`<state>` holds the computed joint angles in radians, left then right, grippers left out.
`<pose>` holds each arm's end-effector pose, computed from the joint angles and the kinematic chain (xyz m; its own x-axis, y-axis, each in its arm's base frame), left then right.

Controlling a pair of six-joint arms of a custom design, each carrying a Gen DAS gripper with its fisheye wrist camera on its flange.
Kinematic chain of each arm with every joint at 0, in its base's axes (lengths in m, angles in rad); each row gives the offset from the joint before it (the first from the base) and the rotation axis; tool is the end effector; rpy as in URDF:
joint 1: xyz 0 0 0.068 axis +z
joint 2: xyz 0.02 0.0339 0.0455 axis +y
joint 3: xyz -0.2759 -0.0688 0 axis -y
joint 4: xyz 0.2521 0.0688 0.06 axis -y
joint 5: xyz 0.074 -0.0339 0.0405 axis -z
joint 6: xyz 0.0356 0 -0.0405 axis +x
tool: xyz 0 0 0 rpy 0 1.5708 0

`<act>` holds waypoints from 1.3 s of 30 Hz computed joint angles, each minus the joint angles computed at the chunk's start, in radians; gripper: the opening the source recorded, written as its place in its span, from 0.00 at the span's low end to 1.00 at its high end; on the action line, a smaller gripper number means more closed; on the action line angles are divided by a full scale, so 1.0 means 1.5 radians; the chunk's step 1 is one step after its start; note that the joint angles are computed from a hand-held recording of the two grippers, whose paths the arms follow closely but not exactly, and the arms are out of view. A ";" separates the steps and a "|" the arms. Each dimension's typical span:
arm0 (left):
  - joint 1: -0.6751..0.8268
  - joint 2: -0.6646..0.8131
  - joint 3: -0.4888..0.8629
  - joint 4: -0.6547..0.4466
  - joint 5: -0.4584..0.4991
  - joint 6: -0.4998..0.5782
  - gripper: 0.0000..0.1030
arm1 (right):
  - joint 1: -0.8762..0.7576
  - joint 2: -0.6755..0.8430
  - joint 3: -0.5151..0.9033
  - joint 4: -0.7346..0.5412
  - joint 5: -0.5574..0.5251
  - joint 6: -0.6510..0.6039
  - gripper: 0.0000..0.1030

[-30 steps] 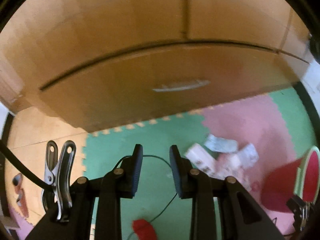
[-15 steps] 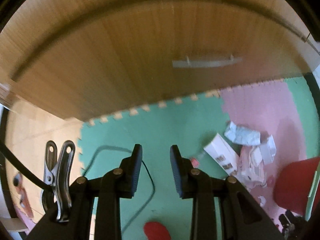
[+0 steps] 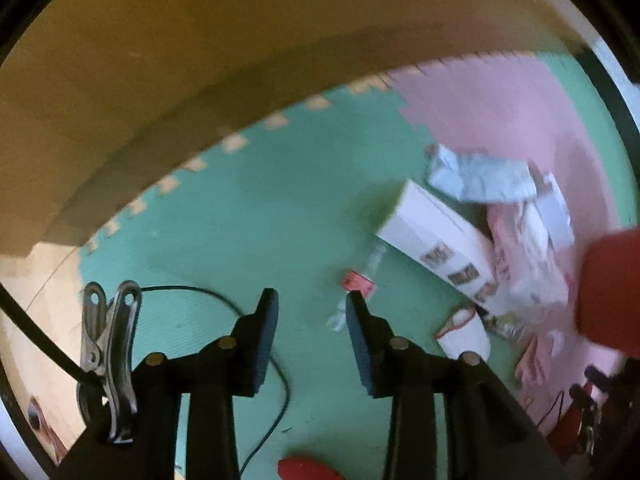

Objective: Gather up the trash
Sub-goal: 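Move both tools back toward the trash pile on the floor, then close the left tool on the clear bottle while the right tool grasps the white glove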

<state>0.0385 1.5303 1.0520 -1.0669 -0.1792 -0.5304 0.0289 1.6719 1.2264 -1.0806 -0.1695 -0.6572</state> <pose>0.2626 0.0165 0.2174 -0.8402 -0.5305 -0.1122 -0.5419 0.8285 0.1408 0.3058 0.0148 0.2245 -0.7686 -0.6246 -0.1383 -0.6386 0.7622 0.1061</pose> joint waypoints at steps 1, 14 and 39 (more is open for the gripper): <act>-0.004 0.011 -0.012 0.018 0.005 0.009 0.39 | 0.004 0.003 -0.009 0.007 -0.003 -0.005 0.35; -0.015 0.174 -0.082 0.201 0.035 0.064 0.41 | 0.063 0.021 -0.075 0.050 -0.043 -0.010 0.37; 0.111 0.116 -0.219 0.373 0.170 0.148 0.33 | 0.298 0.127 -0.075 0.188 -0.066 0.230 0.49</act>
<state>0.2050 1.7050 0.7238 -0.5074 0.0761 -0.3091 0.4767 1.8623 1.1144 -0.7993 -0.2678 -0.3128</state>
